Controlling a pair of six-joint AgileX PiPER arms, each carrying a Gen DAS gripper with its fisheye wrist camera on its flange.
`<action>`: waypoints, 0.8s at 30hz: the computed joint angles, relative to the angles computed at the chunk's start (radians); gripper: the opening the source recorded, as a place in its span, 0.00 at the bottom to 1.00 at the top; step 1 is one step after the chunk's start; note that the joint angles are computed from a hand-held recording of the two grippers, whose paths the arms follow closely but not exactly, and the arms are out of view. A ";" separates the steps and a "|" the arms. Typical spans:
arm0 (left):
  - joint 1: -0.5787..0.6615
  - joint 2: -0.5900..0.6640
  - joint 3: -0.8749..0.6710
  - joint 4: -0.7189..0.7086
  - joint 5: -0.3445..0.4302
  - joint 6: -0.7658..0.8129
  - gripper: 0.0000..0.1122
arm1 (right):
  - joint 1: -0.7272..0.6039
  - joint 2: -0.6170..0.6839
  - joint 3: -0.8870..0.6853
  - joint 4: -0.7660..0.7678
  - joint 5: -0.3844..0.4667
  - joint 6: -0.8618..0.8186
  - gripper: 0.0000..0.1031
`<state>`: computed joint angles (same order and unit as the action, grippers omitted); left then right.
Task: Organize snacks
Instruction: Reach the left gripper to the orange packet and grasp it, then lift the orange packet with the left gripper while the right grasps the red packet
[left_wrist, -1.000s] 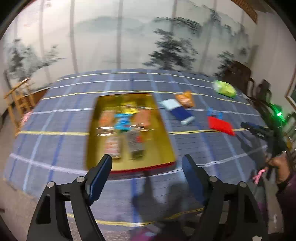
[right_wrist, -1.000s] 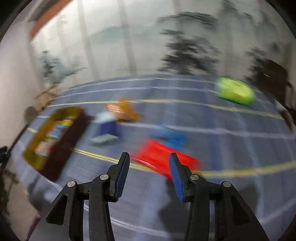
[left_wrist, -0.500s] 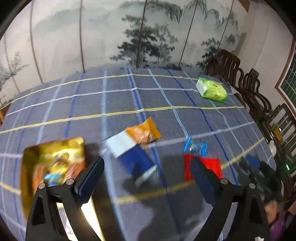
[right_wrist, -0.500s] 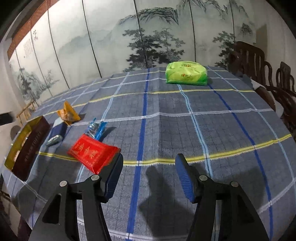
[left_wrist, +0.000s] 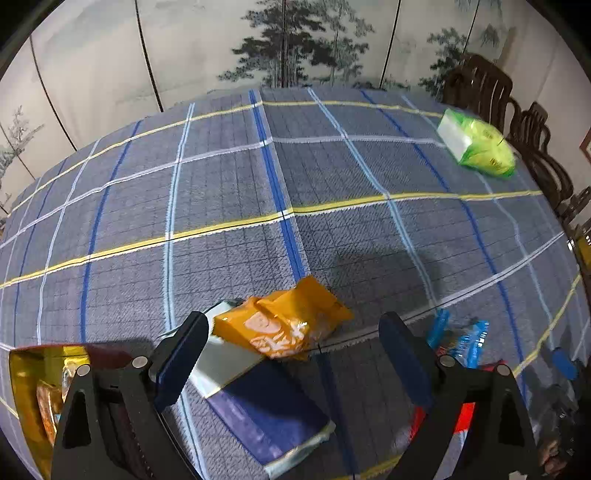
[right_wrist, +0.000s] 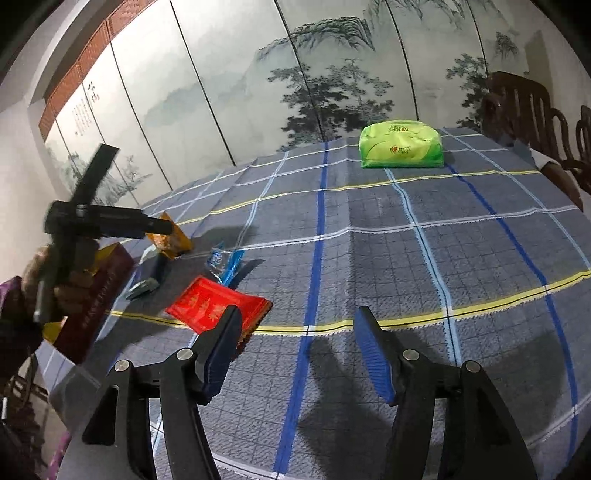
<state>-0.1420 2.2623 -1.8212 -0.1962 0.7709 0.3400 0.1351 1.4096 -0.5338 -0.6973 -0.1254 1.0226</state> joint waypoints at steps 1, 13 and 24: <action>-0.008 0.012 -0.014 0.010 0.001 -0.009 0.78 | -0.007 0.000 0.003 -0.036 -0.011 0.035 0.63; -0.010 0.043 -0.028 -0.118 0.047 -0.005 0.26 | -0.066 0.010 0.016 -0.185 -0.077 0.200 0.66; 0.117 -0.530 0.702 -0.511 -0.104 0.400 0.26 | -0.087 0.041 -0.010 -0.293 -0.056 0.346 0.66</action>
<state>-0.0251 1.7321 -1.1197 -0.7067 0.6668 0.7402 0.0480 1.4506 -0.5438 -0.9906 -0.1811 1.3685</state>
